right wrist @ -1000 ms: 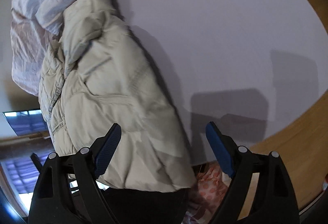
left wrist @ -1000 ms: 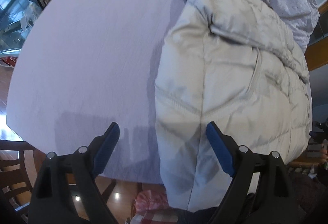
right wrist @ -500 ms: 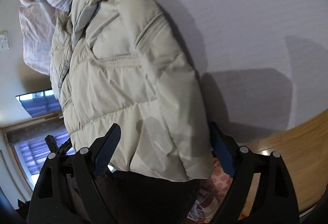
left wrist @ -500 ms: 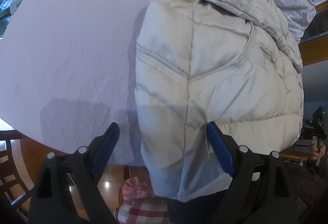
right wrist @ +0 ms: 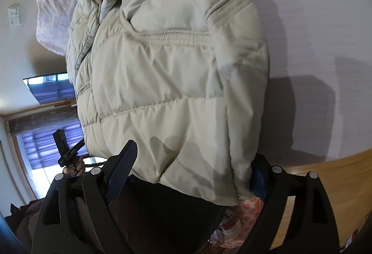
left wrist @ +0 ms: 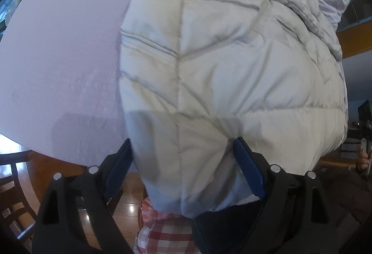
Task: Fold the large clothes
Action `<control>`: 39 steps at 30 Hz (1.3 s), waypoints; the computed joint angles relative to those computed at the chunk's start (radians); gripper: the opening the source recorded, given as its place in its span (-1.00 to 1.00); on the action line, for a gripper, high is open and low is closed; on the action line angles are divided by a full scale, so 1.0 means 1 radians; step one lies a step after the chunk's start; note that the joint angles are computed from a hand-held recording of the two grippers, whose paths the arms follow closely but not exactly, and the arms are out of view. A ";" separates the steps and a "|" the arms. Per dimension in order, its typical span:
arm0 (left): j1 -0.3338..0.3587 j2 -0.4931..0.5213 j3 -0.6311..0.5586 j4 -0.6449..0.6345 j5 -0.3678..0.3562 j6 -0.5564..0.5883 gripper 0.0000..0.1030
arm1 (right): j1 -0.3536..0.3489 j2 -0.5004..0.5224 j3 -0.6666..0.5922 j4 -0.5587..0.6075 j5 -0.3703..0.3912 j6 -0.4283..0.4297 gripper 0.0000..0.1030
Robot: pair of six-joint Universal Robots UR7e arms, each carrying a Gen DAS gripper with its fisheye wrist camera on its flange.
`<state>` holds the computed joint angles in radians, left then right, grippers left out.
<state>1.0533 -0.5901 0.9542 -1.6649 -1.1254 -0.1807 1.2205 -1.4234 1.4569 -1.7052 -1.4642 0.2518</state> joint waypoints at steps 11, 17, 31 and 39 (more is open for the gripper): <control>-0.008 -0.024 0.056 -0.054 -0.025 -0.021 -0.30 | -0.017 -0.011 0.025 -0.029 0.038 -0.016 -0.12; -0.037 -0.007 0.000 -0.063 0.012 0.015 -0.77 | 0.014 -0.002 -0.019 -0.061 0.010 -0.065 -0.68; -0.116 0.065 -0.171 -0.235 0.144 0.206 -0.81 | 0.142 0.112 -0.259 -0.187 -0.171 -0.166 -0.72; -0.132 0.266 -0.524 -0.181 0.243 0.309 -0.80 | 0.206 0.309 -0.525 -0.121 -0.420 -0.206 -0.72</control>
<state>0.9218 -0.3236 0.4306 -1.8461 -0.8828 0.1285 1.4263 -1.1147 0.9319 -1.8260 -1.8845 0.0457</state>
